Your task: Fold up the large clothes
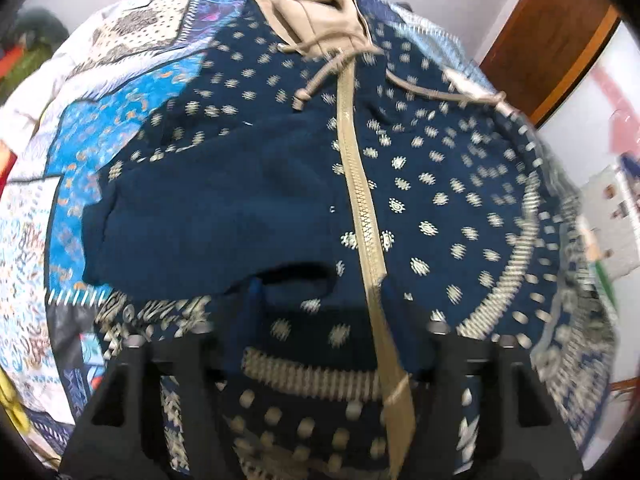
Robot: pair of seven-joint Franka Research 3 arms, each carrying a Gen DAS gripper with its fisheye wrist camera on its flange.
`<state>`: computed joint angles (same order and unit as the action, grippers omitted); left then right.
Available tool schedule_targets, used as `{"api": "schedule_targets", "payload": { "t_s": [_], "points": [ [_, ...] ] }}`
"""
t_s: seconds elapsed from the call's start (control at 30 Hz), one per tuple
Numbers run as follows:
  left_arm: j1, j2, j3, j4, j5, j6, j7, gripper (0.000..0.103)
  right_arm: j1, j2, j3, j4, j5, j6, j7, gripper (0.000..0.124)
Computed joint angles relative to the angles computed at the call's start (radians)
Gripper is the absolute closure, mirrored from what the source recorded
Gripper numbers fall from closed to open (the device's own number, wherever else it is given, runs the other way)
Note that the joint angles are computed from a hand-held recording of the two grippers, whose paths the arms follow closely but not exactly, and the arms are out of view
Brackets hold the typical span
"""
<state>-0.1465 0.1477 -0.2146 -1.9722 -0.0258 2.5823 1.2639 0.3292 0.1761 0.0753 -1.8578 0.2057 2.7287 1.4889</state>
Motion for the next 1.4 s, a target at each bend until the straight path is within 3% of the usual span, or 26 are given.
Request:
{"api": "schedule_targets", "payload": {
  "t_s": [0.17,0.3,0.43,0.57,0.7,0.73,0.77,0.8,0.93,1.07,1.13,1.2,1.4],
  "points": [
    [0.041,-0.117,0.047,-0.124,-0.014,0.089,-0.092,0.03,0.008,0.056,0.014,0.052,0.033,-0.021,-0.007,0.021],
    [0.092,-0.115,0.092,-0.137,0.009,0.096,-0.195,0.029,0.024,0.102,0.022,0.104,0.037,-0.035,-0.015,0.021],
    [0.146,-0.071,0.103,-0.145,-0.131,0.075,-0.183,0.029,0.049,0.137,0.013,0.142,0.002,-0.034,-0.008,0.021],
    [0.189,-0.005,0.073,-0.132,-0.299,0.073,-0.086,0.03,0.066,0.161,-0.001,0.167,-0.035,-0.035,0.009,0.021],
    [0.231,0.038,0.033,-0.124,-0.474,0.121,0.039,0.041,0.065,0.178,-0.006,0.185,-0.044,-0.044,0.023,0.021],
    [0.229,0.046,0.034,-0.12,-0.477,0.141,0.029,0.054,0.064,0.179,-0.008,0.185,-0.044,-0.045,0.027,0.021],
    [0.224,0.05,0.038,-0.116,-0.459,0.152,0.013,0.079,0.064,0.178,-0.01,0.182,-0.046,-0.045,0.034,0.021],
    [0.209,0.057,0.052,-0.099,-0.391,0.149,-0.027,0.089,0.064,0.177,-0.013,0.178,-0.05,-0.041,0.04,0.021],
    [0.092,0.028,0.149,-0.053,0.092,0.123,-0.344,0.094,0.074,0.164,-0.035,0.155,-0.097,-0.028,0.08,0.021],
    [0.043,-0.022,0.143,0.015,0.416,0.1,-0.49,0.094,0.056,0.132,-0.027,0.113,-0.093,0.005,0.069,0.021],
    [0.025,-0.035,0.118,0.07,0.519,0.081,-0.516,0.094,0.048,0.112,-0.024,0.089,-0.085,0.026,0.065,0.021],
    [0.01,-0.029,0.089,0.136,0.55,0.072,-0.5,0.094,0.031,0.09,-0.011,0.063,-0.055,0.047,0.043,0.021],
    [-0.051,0.064,0.013,0.344,0.468,0.073,-0.324,0.094,-0.012,-0.003,0.004,-0.043,0.033,0.114,-0.03,0.021]
  ]
}}
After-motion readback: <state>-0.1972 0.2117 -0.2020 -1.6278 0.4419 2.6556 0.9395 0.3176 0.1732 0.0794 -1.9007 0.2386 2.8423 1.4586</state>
